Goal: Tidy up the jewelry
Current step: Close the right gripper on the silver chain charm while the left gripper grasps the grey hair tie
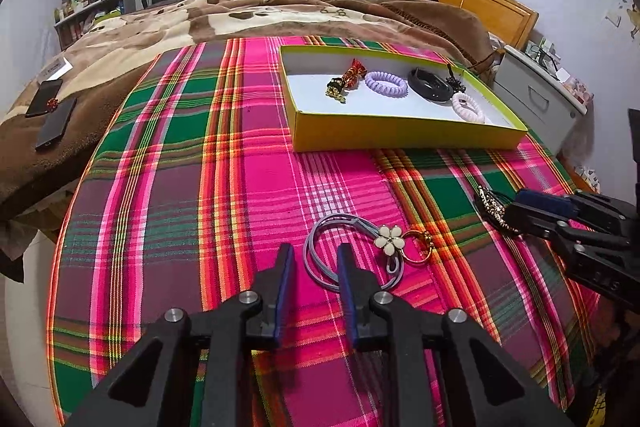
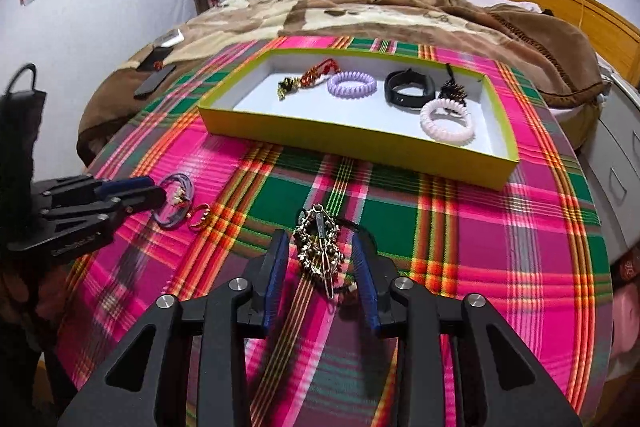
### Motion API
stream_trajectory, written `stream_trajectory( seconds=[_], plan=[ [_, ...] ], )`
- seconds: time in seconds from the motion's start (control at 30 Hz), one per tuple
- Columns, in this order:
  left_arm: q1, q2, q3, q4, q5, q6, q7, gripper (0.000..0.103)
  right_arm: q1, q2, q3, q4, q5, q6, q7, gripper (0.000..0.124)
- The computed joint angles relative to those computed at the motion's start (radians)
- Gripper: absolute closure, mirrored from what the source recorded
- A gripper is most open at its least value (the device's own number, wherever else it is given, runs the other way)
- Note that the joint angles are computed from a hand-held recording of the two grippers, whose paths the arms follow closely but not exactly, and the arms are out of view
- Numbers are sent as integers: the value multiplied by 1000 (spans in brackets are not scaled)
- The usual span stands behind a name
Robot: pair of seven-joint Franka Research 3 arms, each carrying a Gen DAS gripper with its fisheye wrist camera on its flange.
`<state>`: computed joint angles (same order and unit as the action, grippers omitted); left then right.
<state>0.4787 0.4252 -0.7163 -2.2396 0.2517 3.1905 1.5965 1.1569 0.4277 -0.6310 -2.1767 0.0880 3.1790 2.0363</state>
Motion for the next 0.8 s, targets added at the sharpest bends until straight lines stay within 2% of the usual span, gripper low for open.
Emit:
stream_trajectory(
  seconds=[0.17, 0.4, 0.63, 0.67, 0.8],
  plan=[
    [-5, 4, 2, 7, 2, -7, 10, 94, -51, 4, 45, 23, -30, -26, -9, 110],
    [14, 10, -24, 6, -3, -13, 41, 100, -31, 11, 18, 30, -92, -36, 49, 113],
    [68, 17, -79, -11, -4, -1, 66, 101, -5, -4, -10, 1, -91, -5, 74, 113],
    [84, 19, -95, -16, 0, 4, 66, 101, 6, -5, -20, -5, -85, 5, 74, 121],
    [139, 27, -142, -32, 31, 18, 51, 101, 45, -13, -50, -28, -32, 39, 52, 121]
  ],
)
